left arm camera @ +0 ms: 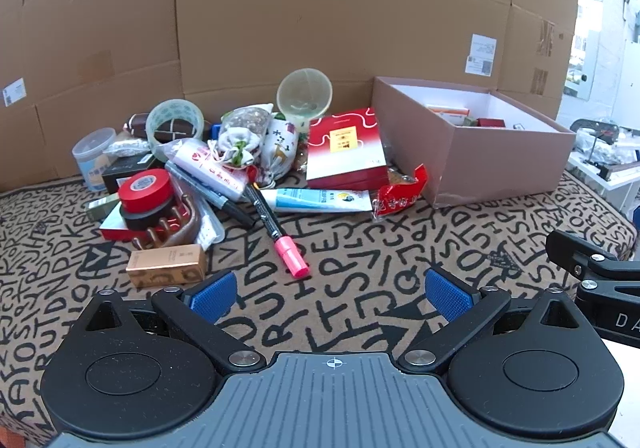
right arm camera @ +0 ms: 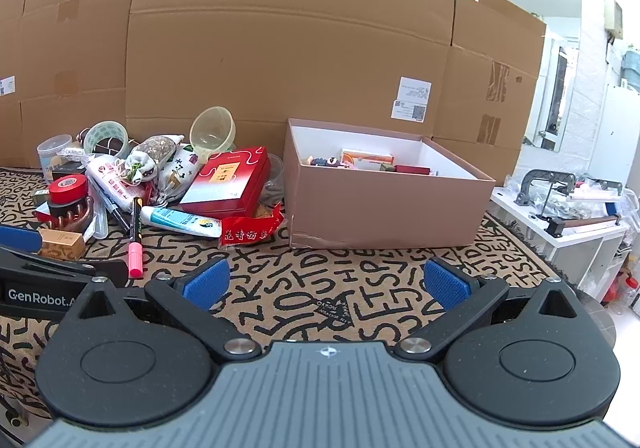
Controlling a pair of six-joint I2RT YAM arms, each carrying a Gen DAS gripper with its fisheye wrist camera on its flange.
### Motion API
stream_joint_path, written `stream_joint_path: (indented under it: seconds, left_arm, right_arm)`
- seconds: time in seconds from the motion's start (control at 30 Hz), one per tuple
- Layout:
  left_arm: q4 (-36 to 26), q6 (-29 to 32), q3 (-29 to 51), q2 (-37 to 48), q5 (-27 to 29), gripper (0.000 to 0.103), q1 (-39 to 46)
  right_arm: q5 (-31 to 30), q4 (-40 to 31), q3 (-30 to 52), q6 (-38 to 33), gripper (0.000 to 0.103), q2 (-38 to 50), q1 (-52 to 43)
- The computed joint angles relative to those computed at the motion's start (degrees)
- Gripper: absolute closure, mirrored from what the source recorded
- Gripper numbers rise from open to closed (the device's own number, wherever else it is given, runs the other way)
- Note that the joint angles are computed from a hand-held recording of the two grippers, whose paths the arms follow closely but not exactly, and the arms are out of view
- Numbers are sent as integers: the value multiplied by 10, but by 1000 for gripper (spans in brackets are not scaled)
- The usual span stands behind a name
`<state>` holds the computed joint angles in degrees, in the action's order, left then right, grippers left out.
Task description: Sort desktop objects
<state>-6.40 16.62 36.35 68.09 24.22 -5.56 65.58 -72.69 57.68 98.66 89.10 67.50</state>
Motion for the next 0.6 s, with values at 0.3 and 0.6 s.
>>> stream_joint_path:
  seconds: [0.3, 0.6]
  left_arm:
    - [-1, -4, 3, 3, -7, 0, -5]
    - [2, -5, 1, 3, -12, 0, -9]
  right_arm:
    - [1, 14, -4, -15, 0, -3, -8]
    - [0, 26, -9, -22, 0, -6, -6]
